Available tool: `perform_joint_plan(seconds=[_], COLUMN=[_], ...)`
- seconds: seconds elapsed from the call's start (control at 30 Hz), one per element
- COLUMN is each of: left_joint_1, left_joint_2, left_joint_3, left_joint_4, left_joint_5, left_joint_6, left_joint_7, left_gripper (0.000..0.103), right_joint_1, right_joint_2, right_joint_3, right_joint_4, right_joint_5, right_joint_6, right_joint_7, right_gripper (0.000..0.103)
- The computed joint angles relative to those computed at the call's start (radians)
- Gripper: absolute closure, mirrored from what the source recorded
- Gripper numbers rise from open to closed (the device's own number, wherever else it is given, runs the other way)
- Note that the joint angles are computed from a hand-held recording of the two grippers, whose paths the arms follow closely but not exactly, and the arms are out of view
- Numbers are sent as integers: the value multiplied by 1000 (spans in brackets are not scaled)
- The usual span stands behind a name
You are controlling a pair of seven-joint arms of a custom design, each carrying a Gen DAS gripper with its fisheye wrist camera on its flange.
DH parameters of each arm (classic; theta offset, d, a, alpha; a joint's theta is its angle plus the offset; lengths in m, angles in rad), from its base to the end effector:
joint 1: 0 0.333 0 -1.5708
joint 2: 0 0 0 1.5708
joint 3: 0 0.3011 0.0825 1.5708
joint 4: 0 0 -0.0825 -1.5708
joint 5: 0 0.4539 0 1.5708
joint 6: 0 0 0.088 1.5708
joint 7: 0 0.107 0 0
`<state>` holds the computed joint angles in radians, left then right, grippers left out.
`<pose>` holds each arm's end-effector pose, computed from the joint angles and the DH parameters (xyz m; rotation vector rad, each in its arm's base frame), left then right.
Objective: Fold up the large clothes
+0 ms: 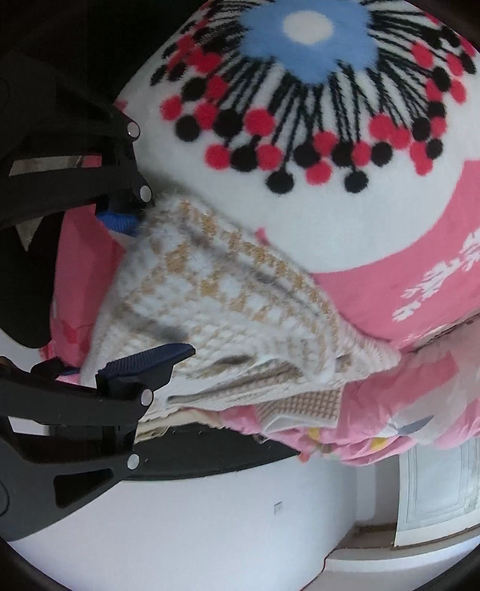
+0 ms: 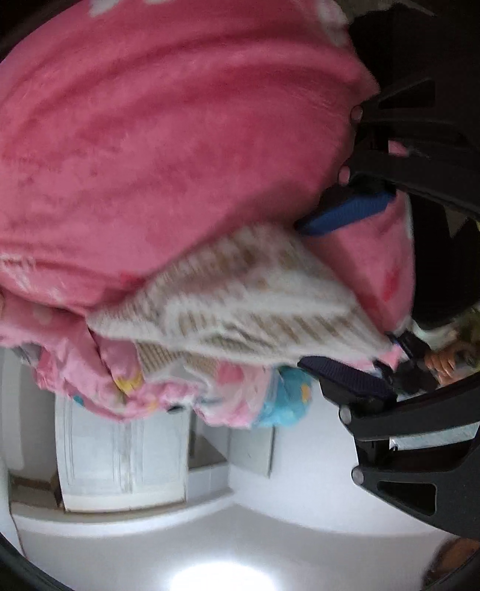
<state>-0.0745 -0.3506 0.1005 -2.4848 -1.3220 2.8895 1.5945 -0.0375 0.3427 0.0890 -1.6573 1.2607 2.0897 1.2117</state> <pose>0.5146 0.0698 0.4137 2.6379 -0.4908 1.4116 0.7345 0.0788 0.4097 -1.2816 1.6408 0.7142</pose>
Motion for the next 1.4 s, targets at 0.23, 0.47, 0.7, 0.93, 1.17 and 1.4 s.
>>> perform_joint_plan(seconds=[0.23, 0.47, 0.7, 0.93, 1.17, 1.4], left_joint_1=[314, 301, 145, 240, -96, -183], left_joint_2=[-72, -204, -179, -380, -158, -39], left_joint_3=[-316, -334, -101, -151, 55, 147], left_joint_4=[8, 19, -81, -198, -42, -4], left_joint_5=[976, 1242, 1154, 1315, 1236, 904], left_joint_6=[-55, -152, -278, -139, -52, -46], left_joint_7=[-526, -577, -567, -730, -453, -209], left_gripper=[94, 94, 62, 48, 36, 36], right_joint_1=[66, 86, 61, 98, 253, 238], right_joint_2=[-126, -258, -132, -329, -346, -171], right_joint_3=[-4, -56, -98, -87, -12, -16], right_joint_4=[-60, -142, -108, -246, -275, -139], right_joint_5=[-94, -56, -319, -391, -531, -602], right_joint_6=[204, 216, 40, 337, 440, 286], right_joint_7=[-177, -289, -49, -156, -466, -319], right_gripper=[94, 95, 77, 65, 52, 51])
